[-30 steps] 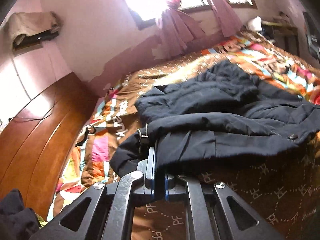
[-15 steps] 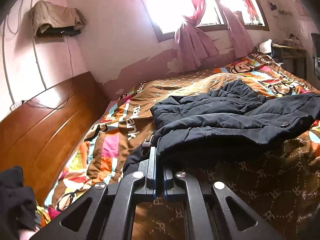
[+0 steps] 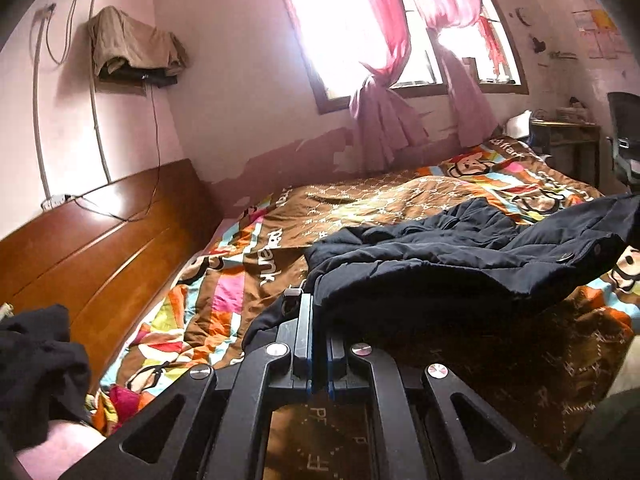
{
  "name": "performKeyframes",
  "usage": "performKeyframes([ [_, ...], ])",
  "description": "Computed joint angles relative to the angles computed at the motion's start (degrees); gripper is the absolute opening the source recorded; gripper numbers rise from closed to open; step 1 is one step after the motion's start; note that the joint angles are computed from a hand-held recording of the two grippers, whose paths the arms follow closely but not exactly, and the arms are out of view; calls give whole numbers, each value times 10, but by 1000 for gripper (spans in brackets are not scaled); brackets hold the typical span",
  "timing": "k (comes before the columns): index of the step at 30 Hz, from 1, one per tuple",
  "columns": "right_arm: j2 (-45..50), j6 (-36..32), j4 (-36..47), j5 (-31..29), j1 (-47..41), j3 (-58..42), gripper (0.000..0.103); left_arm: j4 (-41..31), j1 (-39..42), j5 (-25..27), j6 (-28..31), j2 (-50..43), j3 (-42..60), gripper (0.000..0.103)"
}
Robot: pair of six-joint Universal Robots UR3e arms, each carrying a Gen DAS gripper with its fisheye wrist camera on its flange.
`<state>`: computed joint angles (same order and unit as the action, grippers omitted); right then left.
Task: Fold large clothes
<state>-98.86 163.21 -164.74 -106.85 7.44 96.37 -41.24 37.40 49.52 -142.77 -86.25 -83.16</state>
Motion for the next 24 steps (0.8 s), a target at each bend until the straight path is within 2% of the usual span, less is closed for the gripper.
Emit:
performKeyframes([
  [6,-54,-25,78,-6,14,-29,6,-85,57,-66,62,66,-1,4],
  [11,-50,-38,123,-7,22,-87,6,-103,62,-80,55,60,35,4],
  [20,80,-48,148,51,-42,-220,6,-75,-47,30,-23,-106,189,4],
  [24,157,-60,159,75,-71,-299,6,-69,-101,91,-51,-204,296,4],
])
